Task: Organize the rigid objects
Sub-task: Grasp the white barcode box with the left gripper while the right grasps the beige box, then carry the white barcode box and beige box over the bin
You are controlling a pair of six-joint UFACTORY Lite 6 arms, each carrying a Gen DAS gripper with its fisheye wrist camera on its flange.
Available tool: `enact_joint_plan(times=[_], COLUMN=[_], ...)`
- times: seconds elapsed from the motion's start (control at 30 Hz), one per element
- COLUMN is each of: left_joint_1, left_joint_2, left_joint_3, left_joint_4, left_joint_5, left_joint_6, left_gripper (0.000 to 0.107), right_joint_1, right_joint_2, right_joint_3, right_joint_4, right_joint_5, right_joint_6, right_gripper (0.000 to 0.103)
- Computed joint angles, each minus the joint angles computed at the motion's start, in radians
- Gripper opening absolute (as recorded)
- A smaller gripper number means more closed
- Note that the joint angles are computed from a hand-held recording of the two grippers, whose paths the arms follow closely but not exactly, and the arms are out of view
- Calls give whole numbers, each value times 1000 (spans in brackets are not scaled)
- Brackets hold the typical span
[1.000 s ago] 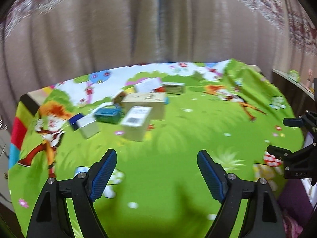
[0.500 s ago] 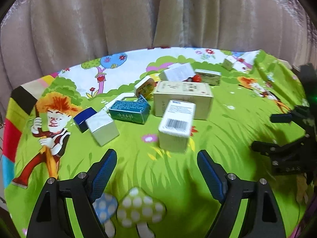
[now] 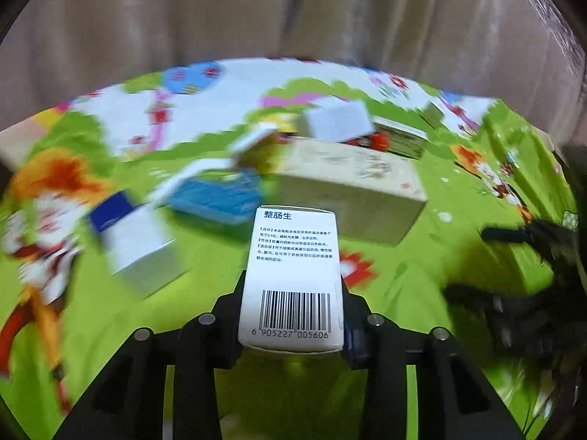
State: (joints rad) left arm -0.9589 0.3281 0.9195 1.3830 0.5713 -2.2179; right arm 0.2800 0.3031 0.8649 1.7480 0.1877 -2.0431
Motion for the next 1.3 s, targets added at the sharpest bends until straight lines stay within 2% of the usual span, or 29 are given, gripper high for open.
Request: enact_joint_plan(times=[0.1, 0.17, 0.3, 0.43, 0.5, 0.53, 0.6, 0.63, 0.7, 0.73, 0.8, 0.9, 1.03, 1.13, 1.3], left_joint_1=[-79, -131, -157, -132, -136, -134, -144, -142, -150, -152, -153, -151, -149, -142, -140], left_joint_2=[-128, -202, -280, -260, -243, -240, -235, -234, -232, -232, -229, -230, -231, -236, -238], left_joint_3=[-171, -269, -376, -355, -337, -334, -327, -324, -320, -319, -315, -317, -319, -324, -325], left_joint_4=[-66, -118, -107, -104, -121, -126, -145, -148, -159, -162, -163, -162, -159, -152, -156], left_joint_5=[87, 121, 119, 108, 116, 117, 127, 128, 134, 136, 137, 136, 134, 130, 132], left_joint_6=[-68, -120, -237, -216, -193, -183, -171, -164, -160, -159, -159, -159, -158, -159, -159], left_gripper=[41, 41, 41, 42, 42, 42, 42, 42, 42, 42, 42, 42, 42, 42, 41], right_joint_1=[30, 55, 104, 170, 195, 213, 235, 242, 281, 317, 354, 395, 446, 490, 510], right_joint_2=[138, 216, 371, 396, 386, 374, 348, 334, 301, 271, 229, 145, 13, -76, -177], right_joint_3=[187, 301, 540, 583, 568, 549, 525, 509, 467, 428, 377, 262, 94, -28, -141], right_joint_4=[-314, -443, -684, -682, -650, -613, -638, -637, -681, -752, -882, -834, -917, -879, -772], right_joint_5=[64, 86, 159, 123, 101, 76, 64, 60, -6, -76, -123, -224, -352, -442, -468], right_joint_6=[232, 331, 533, 485, 445, 408, 448, 454, 518, 586, 724, 732, 947, 984, 951], right_gripper=[95, 95, 95, 95, 94, 90, 73, 55, 55, 55, 55, 55, 55, 55, 55])
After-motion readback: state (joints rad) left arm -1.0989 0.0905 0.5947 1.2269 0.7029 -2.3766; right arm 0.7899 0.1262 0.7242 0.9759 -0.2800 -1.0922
